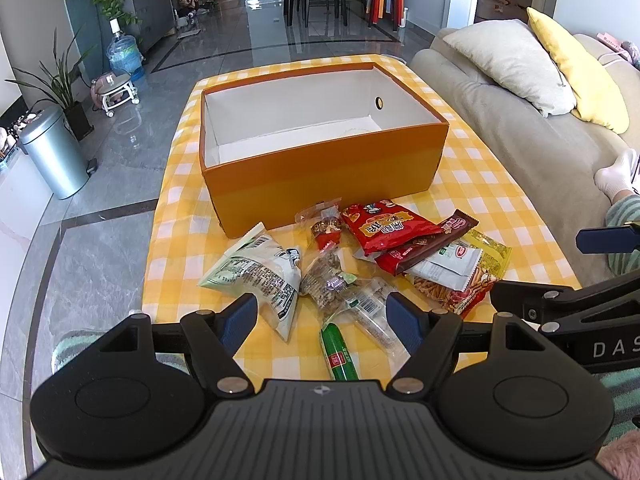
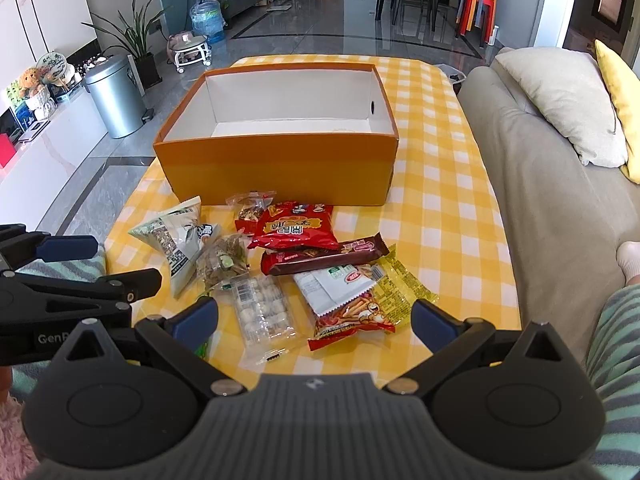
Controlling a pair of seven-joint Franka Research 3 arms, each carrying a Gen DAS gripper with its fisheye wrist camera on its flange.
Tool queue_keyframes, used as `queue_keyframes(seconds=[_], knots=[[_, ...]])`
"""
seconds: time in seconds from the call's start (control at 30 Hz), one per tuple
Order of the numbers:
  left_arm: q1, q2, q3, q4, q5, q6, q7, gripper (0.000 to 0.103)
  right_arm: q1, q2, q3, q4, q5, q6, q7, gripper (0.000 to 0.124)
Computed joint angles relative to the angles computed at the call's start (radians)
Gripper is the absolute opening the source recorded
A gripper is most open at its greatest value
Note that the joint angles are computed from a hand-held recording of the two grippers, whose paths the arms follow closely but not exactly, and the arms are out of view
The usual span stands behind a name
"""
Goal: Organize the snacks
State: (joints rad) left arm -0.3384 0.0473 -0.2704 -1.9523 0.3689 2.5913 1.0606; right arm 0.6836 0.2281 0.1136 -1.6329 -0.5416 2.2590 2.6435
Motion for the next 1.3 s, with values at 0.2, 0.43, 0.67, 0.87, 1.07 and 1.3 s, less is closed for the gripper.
queue_keyframes(seconds=[0.2,0.43,0.67,0.87,1.07,1.3], knots=[[-0.001,0.002,0.0,0.003,0.003,-0.003,-0.002,0.086,-0.001,0.004,-0.001,0.007,0.009,-0.005,-0.007,0.099],[0.0,0.0,0.001,-0.004,-0.001,0.001,0.003,0.086,0.0,0.005,-0.002,0.007,0.01,-0.005,-0.006,0.099],[0.003,-0.002,0.002,-0.012,-0.001,0.006,0.003,0.086,-0.001,0.006,-0.002,0.007,0.021,-0.002,-0.008,0.099],[0.003,-0.004,0.002,-0.022,0.001,0.013,-0.001,0.086,-0.002,0.006,-0.002,0.005,0.026,0.001,-0.01,0.099],[0.003,-0.005,0.002,-0.025,0.001,0.013,-0.001,0.086,-0.002,0.006,-0.001,0.005,0.032,0.001,-0.012,0.099],[0.004,-0.005,0.002,-0.025,0.0,0.013,0.001,0.086,-0.002,0.006,-0.002,0.004,0.032,0.001,-0.011,0.099]])
